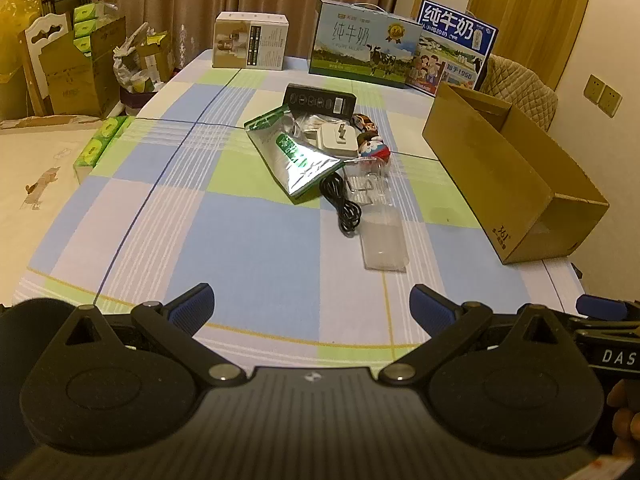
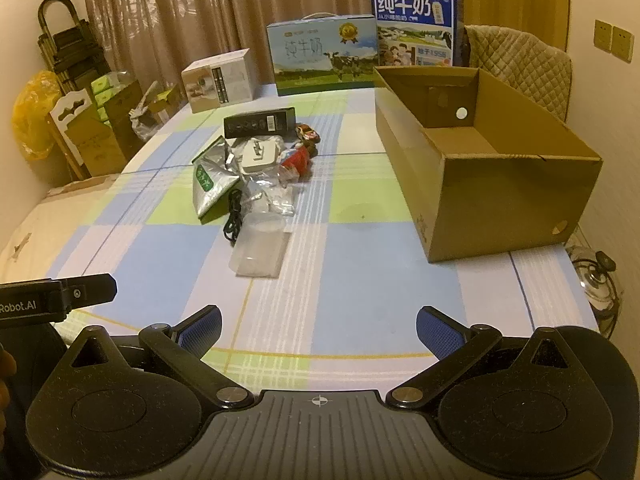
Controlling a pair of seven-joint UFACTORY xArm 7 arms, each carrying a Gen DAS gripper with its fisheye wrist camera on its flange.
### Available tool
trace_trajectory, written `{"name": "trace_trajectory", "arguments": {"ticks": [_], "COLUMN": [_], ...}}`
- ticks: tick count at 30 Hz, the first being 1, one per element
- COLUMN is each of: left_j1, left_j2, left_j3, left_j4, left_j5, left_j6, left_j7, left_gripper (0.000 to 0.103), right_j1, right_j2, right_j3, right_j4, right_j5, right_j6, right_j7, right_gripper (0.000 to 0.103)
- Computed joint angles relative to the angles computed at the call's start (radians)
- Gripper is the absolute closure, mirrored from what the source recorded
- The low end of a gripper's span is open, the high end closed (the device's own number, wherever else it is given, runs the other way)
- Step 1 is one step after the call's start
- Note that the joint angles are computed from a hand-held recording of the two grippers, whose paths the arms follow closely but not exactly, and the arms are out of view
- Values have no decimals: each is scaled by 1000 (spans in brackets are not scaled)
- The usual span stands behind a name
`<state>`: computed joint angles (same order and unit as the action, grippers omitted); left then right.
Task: Organize objects
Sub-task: 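Grasp the black cable with the left tool while the right tool grasps the clear cup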
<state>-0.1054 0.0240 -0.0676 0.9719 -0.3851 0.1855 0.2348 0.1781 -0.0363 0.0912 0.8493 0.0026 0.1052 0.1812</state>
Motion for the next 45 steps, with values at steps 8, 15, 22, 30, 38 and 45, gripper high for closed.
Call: {"name": "trace_trajectory", "arguments": {"ticks": [8, 15, 22, 30, 38, 45], "left_j1": [26, 62, 104, 125, 146, 154], "left_j2": [57, 191, 359, 525, 593, 627], "left_j3": [-1, -16, -47, -54, -76, -100], "left_j4": [81, 236, 418, 601, 673, 713], "left_j5": [-49, 13, 78, 139, 146, 121], "left_j6": [17, 36, 60, 120, 180, 228], "left_j7": [60, 38, 28, -29, -22, 8], "left_gripper": [1, 1, 1, 1, 8, 17], "right_j1": [8, 14, 8, 43, 82, 81], "right_j2": [74, 203, 383, 580, 670, 668], "right_j3": [5, 8, 38, 29, -11, -17], "right_j4": [64, 177, 354, 577, 687, 676], "right_j5": [57, 24, 37, 21, -15, -17], "right_j6": [-18, -58, -41, 47, 105, 77], "right_j7": [-79, -84, -134, -134, -102, -95], "right_gripper": [2, 4, 23, 35, 45, 52]}}
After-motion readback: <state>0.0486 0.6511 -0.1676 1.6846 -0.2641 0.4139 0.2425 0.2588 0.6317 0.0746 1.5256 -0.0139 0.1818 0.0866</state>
